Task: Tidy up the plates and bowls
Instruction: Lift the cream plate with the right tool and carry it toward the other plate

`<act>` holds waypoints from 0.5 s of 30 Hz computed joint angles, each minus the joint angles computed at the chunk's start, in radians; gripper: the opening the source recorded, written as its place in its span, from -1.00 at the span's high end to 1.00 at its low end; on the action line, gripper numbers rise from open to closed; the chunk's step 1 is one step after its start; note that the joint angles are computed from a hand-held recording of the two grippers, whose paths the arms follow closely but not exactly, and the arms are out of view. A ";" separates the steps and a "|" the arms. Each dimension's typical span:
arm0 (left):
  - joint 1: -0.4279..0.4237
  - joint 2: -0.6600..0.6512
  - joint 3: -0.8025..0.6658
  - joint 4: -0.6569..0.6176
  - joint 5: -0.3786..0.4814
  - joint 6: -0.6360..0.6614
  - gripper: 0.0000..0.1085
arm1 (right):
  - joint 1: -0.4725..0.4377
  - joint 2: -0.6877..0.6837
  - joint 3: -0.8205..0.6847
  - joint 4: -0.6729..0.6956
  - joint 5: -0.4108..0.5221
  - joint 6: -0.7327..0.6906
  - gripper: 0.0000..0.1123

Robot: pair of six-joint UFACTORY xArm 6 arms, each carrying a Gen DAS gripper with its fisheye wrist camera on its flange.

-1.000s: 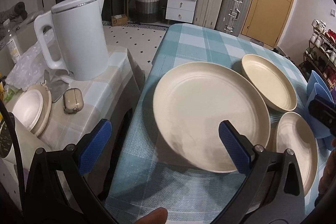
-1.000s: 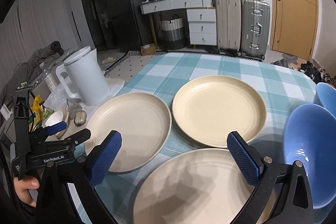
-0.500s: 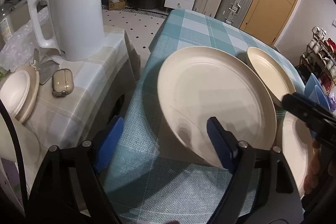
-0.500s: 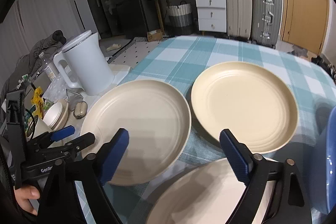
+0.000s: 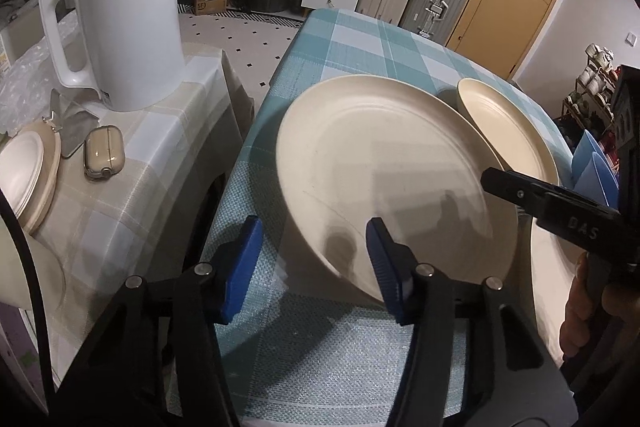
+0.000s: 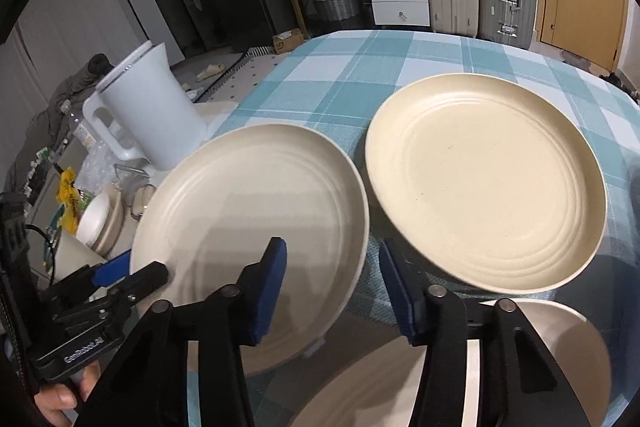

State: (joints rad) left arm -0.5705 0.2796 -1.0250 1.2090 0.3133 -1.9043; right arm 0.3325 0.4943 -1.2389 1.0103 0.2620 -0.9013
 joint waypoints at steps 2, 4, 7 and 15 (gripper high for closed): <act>-0.001 0.002 -0.002 -0.005 -0.004 0.009 0.25 | -0.001 0.004 -0.001 -0.058 0.001 0.056 0.33; -0.002 0.004 -0.004 -0.010 -0.011 0.018 0.35 | 0.000 0.006 0.000 -0.086 -0.008 0.084 0.45; -0.009 0.010 -0.011 -0.019 -0.002 0.031 0.49 | 0.007 0.002 0.011 -0.134 -0.036 0.118 0.57; -0.013 -0.007 -0.004 0.030 0.007 -0.005 0.52 | 0.003 -0.005 0.024 -0.147 -0.045 0.139 0.69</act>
